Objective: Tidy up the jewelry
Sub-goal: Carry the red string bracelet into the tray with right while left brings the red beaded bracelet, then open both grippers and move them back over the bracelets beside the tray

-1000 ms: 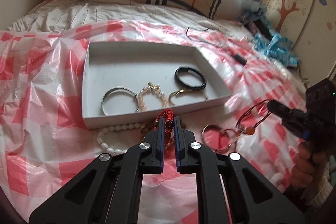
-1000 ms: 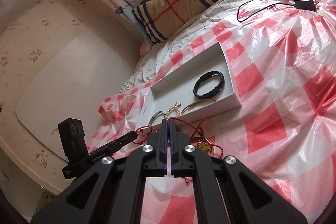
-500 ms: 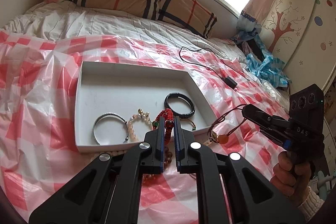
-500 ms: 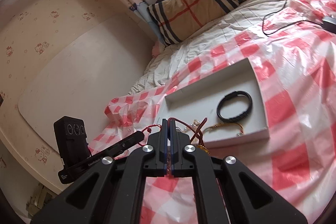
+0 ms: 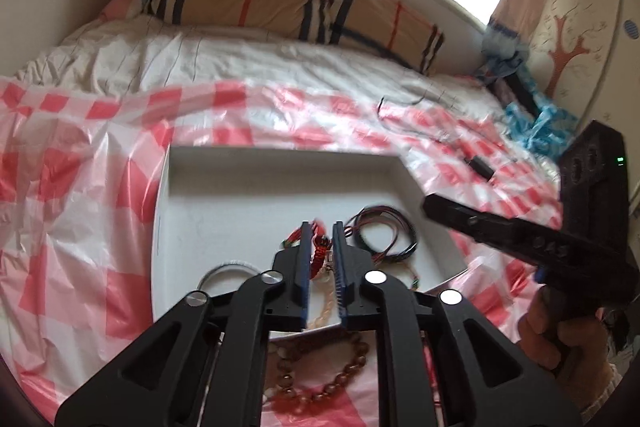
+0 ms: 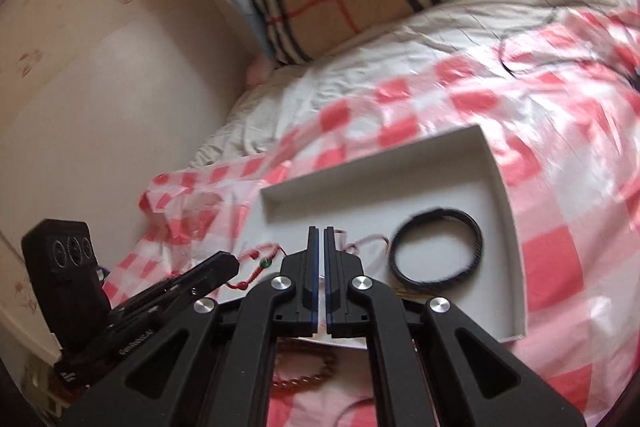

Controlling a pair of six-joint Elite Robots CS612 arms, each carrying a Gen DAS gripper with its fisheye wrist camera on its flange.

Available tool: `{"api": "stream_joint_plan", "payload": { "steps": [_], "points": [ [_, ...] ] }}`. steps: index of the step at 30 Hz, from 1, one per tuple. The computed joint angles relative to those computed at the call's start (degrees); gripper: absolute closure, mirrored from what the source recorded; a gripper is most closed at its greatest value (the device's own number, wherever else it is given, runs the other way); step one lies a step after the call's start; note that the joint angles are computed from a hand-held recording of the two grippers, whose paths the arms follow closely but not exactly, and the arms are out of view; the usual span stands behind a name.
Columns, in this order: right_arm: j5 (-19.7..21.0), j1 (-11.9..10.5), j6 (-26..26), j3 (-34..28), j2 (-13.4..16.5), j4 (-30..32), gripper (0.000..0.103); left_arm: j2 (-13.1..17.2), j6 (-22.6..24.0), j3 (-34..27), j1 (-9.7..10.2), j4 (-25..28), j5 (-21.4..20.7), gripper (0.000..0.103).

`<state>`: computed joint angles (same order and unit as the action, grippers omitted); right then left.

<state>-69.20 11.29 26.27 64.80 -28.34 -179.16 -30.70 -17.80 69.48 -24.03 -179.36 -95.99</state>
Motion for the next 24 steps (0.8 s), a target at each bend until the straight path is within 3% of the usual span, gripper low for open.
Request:
{"api": "stream_joint_plan", "payload": {
  "steps": [1, 3, 11, 13, 24],
  "points": [
    [-0.8, -0.1, 0.7, 0.9, -0.3, -0.3, 0.100, 0.2, 0.0, -0.2, -0.07, 1.6, 0.7, 0.074],
    [-2.1, -0.4, 1.4, 2.4, -0.7, -0.5, 0.100, 0.3, -0.2, 0.0, -0.06, 3.3, 1.2, 0.066],
    [-8.2, -1.0, 3.5, 3.8, -1.0, 4.3, 0.100, -0.6, 0.2, 2.2, -0.55, 2.0, 4.6, 0.054],
    [-7.7, -1.1, 3.1, 3.3, -0.7, 7.0, 0.100, -0.8, 1.3, 2.5, -0.88, 2.1, 5.8, 0.052],
    [-3.9, -0.8, 1.0, 2.5, -0.3, 9.5, 0.098, -1.5, 4.7, 3.8, -1.94, 0.9, 8.2, 0.042]
  ]
}}
